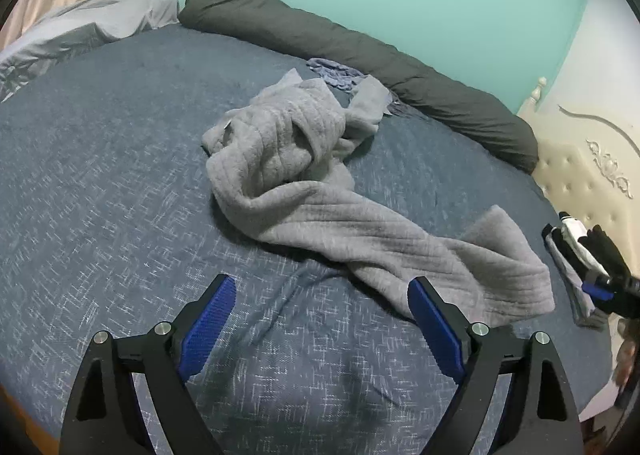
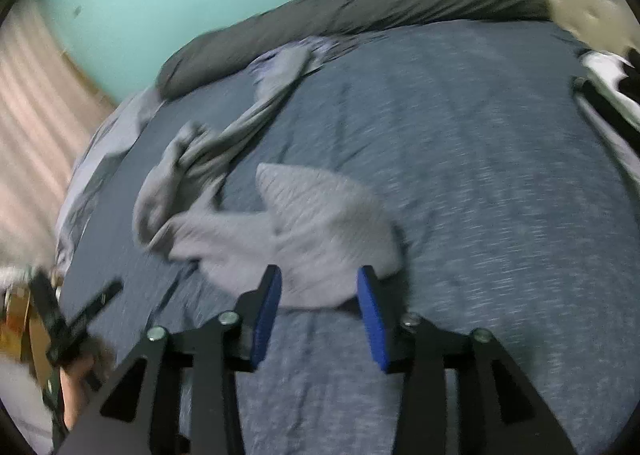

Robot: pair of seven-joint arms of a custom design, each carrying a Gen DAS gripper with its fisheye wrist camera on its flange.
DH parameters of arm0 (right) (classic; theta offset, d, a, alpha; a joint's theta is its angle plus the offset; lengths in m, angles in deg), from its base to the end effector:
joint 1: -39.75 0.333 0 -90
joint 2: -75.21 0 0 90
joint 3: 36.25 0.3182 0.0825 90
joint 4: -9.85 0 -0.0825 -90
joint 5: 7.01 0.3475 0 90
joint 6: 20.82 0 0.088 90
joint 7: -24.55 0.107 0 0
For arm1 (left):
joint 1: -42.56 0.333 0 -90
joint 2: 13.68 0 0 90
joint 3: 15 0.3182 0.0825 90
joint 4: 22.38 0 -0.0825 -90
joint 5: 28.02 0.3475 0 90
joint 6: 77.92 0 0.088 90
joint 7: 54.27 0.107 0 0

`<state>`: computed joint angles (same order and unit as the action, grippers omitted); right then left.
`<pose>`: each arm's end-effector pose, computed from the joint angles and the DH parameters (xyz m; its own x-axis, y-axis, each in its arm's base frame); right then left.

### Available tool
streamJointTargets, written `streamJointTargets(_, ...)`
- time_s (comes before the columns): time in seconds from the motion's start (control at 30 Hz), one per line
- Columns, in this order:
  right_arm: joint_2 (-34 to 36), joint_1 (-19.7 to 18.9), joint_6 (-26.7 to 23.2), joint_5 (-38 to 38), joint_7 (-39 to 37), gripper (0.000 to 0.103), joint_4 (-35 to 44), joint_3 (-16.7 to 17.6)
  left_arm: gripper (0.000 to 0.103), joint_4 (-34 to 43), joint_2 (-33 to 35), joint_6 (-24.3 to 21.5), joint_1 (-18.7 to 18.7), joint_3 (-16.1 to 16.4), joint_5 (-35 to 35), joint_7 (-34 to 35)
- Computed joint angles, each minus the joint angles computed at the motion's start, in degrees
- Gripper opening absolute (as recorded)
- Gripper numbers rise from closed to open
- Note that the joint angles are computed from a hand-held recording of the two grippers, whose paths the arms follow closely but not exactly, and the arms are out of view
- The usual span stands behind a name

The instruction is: Fold clothes

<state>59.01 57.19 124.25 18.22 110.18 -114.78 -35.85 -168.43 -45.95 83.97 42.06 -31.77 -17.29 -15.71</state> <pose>0.4586 0.1431 0.5957 0.2130 -0.9077 -0.3616 -0.8332 0.0246 -0.5524 0.3692 -0.1444 0.5629 0.2558 -0.9073 0.3337 -0.6093 -0.4193 -0.6730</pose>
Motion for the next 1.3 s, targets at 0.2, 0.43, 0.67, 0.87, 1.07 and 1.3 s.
streamJointTargets(0.2,4.4,-3.5,2.2,-0.7,6.1,0.042,2.2,-1.0,0.091,-0.7,-0.2,0.6,0.5,0.2,0.5,0.1)
streamJointTargets(0.43,12.9,-5.3,-0.2,-5.3,9.7,0.042,7.1,0.2,0.091,-1.3,0.2,0.7,0.4,0.6,0.1,0.7)
streamJointTargets(0.67,18.0,-5.4,-0.5,-4.5,8.0,0.042,8.7,1.9,0.091,-1.3,1.1,1.2,0.3,0.9,-0.1,1.6)
streamJointTargets(0.87,19.1,-4.0,-1.7,0.5,-2.1,0.024,9.3,3.6,0.091,-1.0,1.9,1.6,0.1,1.0,-0.4,2.1)
streamJointTargets(1.07,19.8,-1.9,-6.0,5.2,-12.2,0.019,10.3,5.6,0.091,-0.9,2.1,1.7,0.0,0.9,-0.6,2.2)
streamJointTargets(1.3,17.6,-0.6,-8.4,6.8,-15.8,0.022,9.4,5.2,0.092,-0.9,2.1,2.2,-0.2,1.2,-1.0,2.3)
